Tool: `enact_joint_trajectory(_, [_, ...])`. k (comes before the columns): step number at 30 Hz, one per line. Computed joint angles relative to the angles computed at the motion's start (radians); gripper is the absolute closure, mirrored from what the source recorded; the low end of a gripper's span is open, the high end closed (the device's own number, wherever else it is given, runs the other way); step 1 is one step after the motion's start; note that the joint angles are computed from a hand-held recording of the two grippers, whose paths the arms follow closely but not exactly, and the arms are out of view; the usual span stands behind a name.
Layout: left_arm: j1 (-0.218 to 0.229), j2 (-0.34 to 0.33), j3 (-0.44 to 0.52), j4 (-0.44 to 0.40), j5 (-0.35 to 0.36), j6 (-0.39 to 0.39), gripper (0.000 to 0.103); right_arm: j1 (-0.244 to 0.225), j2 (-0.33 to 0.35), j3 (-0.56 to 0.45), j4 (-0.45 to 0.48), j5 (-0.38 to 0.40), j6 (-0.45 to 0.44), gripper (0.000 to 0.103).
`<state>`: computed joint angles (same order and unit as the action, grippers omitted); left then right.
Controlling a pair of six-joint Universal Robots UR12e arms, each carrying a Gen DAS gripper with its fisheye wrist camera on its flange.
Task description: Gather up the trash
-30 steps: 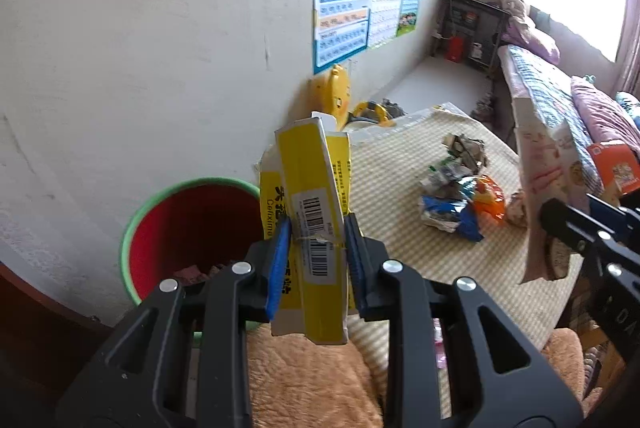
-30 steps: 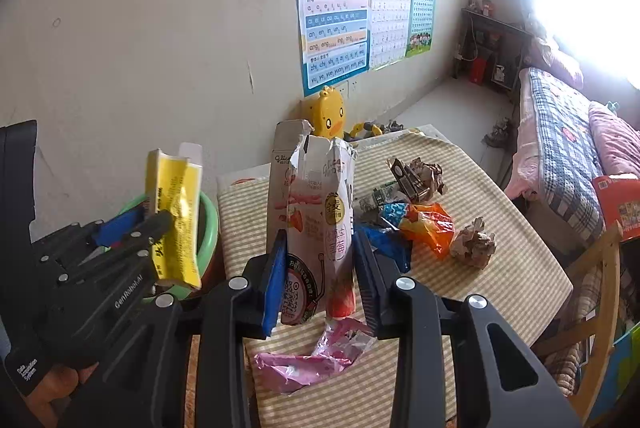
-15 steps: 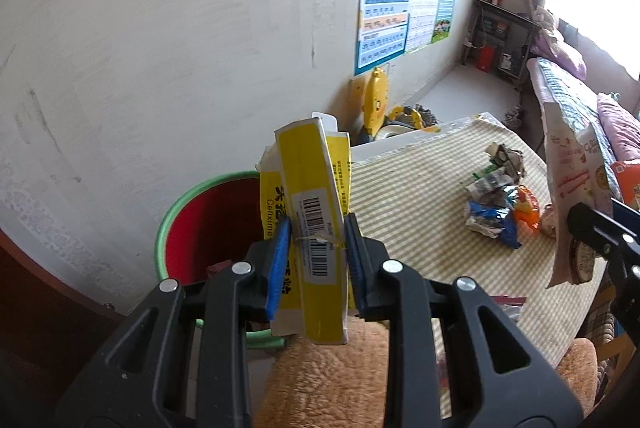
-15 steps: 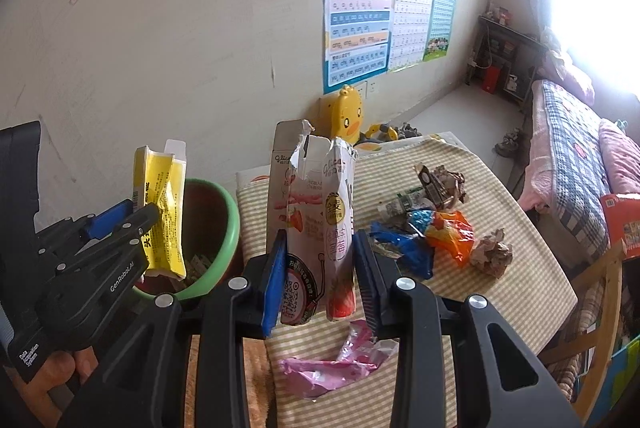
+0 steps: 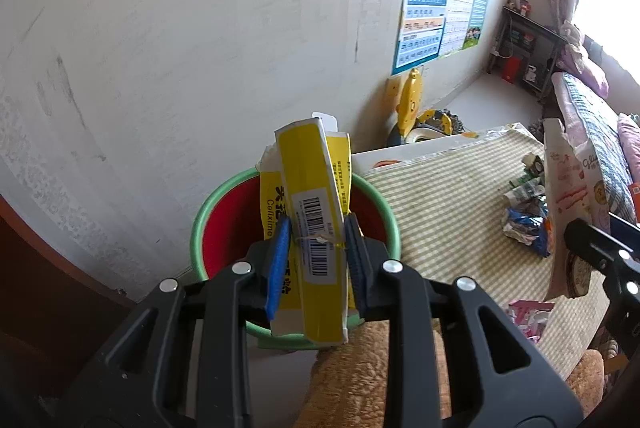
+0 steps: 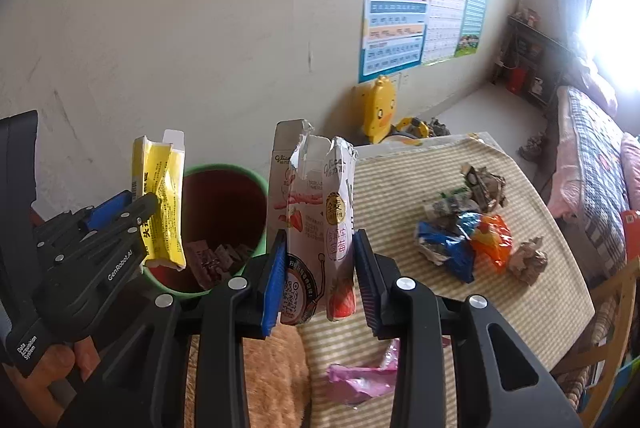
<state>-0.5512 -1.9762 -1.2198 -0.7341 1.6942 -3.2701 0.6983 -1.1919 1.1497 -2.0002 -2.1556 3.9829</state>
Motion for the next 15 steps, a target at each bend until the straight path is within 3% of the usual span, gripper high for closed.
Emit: enact_joint_trajectory(15, [0.037,-0.012,-0.004,-0.044,-0.01,-0.041,0.077,-0.024,0.05,-0.033,-0.045,0.092,-0.049,0.07])
